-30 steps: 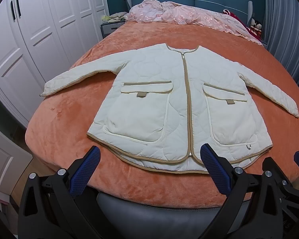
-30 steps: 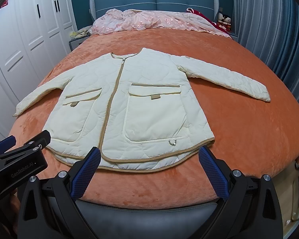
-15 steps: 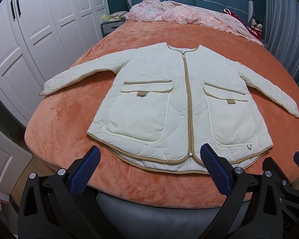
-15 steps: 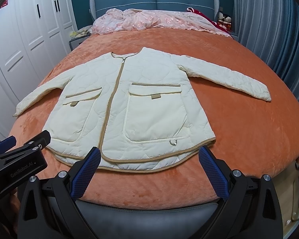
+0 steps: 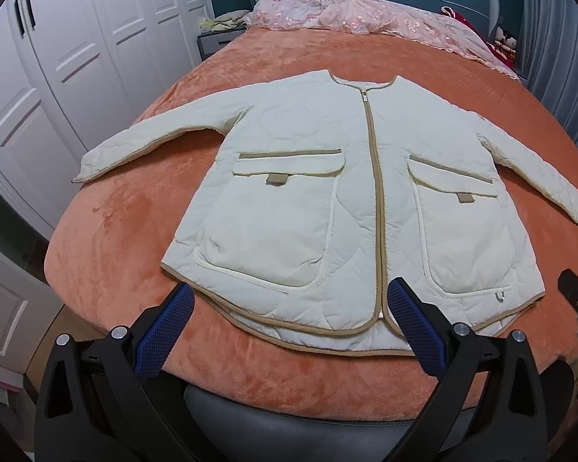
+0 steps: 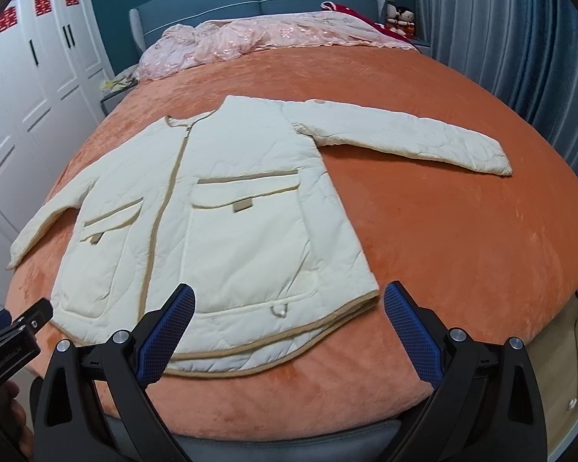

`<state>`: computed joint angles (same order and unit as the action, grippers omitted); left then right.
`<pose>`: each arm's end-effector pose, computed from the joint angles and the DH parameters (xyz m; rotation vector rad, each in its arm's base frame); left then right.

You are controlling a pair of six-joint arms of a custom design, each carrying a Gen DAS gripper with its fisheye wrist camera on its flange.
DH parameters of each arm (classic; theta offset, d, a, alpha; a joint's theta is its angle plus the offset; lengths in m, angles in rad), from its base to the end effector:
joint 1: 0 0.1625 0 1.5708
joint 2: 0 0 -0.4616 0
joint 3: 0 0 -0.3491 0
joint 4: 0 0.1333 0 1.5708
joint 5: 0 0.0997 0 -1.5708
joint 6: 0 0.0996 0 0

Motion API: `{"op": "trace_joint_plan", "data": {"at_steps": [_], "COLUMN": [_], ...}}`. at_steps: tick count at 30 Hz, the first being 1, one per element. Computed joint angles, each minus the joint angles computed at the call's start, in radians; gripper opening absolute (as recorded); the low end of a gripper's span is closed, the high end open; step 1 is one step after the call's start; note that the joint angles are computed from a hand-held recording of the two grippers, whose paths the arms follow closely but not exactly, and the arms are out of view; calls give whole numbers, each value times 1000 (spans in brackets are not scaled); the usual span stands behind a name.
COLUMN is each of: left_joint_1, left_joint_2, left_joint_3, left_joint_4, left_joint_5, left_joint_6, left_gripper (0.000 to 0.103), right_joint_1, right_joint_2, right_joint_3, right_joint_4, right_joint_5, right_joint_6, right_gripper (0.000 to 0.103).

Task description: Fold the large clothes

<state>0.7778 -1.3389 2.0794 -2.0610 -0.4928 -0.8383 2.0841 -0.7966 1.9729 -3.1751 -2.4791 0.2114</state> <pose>-0.1646 -0.4723 0.3059 0.1118 2.1305 -0.7430 0.3291 -0.4723 0.1559 0.1043 -2.3037 0.8628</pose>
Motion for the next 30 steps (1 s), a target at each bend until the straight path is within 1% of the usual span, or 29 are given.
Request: {"op": "trace_joint_plan", "data": {"at_steps": [3,7,9,11,13,15,18,22,24,26,27,28,29,30], "left_joint_1": [40,102,134,165,192,215,243,270,283,296,301,307,312,317], "left_joint_2": [38,97,125,153,176,203,241,289,304,313,316,316,317,316], "left_joint_3": [-28,-81,-105,-132,-152,-176,-201,-246,-263,-276,-283,-287,-292,-296], "left_joint_4": [-50,-118,-182,-236,-302,-348,-447,-466,-473,-487,-482,-477,-469,-463], "left_joint_5": [-7,-13,-23,-32,-42,-41,-40,-7,2,2,9,15,21,28], "left_joint_6": [44,113,165,205,250,279,359,402,410,419,414,411,405,399], "left_gripper": [98,98,98,98,98,98,98,98,98,98,98,98,98,98], "right_joint_1": [-66,-191,-259,-329,-393,-457,-534,-611,-628,-643,-641,-641,-637,-627], "right_joint_2": [-16,-44,-54,-64,-72,-74,-65,-52,-41,-26,-18,-7,6,18], "right_joint_3": [-16,-61,-101,-154,-201,-257,-345,-431,-452,-481,-483,-501,-527,-549], "right_joint_4": [-44,-114,-140,-135,-141,-149,-127,-64,-53,-39,-46,-45,-27,6], "right_joint_5": [13,48,67,91,131,158,156,165,157,155,149,148,138,129], "right_joint_6": [-24,-70,-88,-84,-76,-63,-8,92,119,138,138,122,105,100], "right_gripper": [97,97,97,97,97,96,96,97,97,87,75,58,46,23]}}
